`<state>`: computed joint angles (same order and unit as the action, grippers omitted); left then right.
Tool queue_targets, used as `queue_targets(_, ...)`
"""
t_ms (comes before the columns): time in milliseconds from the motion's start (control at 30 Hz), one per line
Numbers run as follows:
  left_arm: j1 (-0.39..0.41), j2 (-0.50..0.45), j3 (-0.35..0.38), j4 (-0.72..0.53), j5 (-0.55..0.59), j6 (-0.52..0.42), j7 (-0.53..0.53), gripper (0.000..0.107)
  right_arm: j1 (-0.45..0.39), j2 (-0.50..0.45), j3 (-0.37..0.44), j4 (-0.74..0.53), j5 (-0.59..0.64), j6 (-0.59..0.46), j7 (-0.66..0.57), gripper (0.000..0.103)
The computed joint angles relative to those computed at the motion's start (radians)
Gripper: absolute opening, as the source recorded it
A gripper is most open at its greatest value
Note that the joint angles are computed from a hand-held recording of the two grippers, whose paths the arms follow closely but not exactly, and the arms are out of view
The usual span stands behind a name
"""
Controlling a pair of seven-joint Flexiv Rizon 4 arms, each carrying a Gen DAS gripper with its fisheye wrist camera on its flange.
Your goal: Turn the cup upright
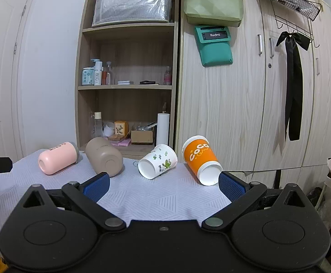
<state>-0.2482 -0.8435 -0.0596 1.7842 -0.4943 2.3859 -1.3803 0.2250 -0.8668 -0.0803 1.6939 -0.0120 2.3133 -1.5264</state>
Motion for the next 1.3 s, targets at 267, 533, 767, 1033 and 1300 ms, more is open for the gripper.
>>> queue_targets(267,0.002,0.002,0.001,0.003,0.007,-0.001,-0.003,0.103,0.002,0.001,-0.001,0.000,0.000,-0.009,-0.003,0.103)
queue_targets(533,0.004,0.003,0.001,0.004,0.012,-0.001,-0.002,0.103,0.001,0.000,0.001,0.001,-0.001,-0.008,-0.003,0.103)
queue_targets(767,0.002,-0.001,0.003,0.003,0.013,0.003,0.004,0.103,-0.001,0.000,0.002,0.006,-0.004,-0.012,-0.002,0.103)
queue_targets(1033,0.002,-0.002,0.001,0.003,0.012,0.004,0.007,0.103,0.002,0.006,-0.001,0.007,-0.004,-0.027,-0.002,0.103)
queue_targets(1300,0.001,-0.003,0.002,0.002,0.010,0.003,0.010,0.103,0.006,0.007,-0.003,0.007,-0.001,-0.031,-0.005,0.103)
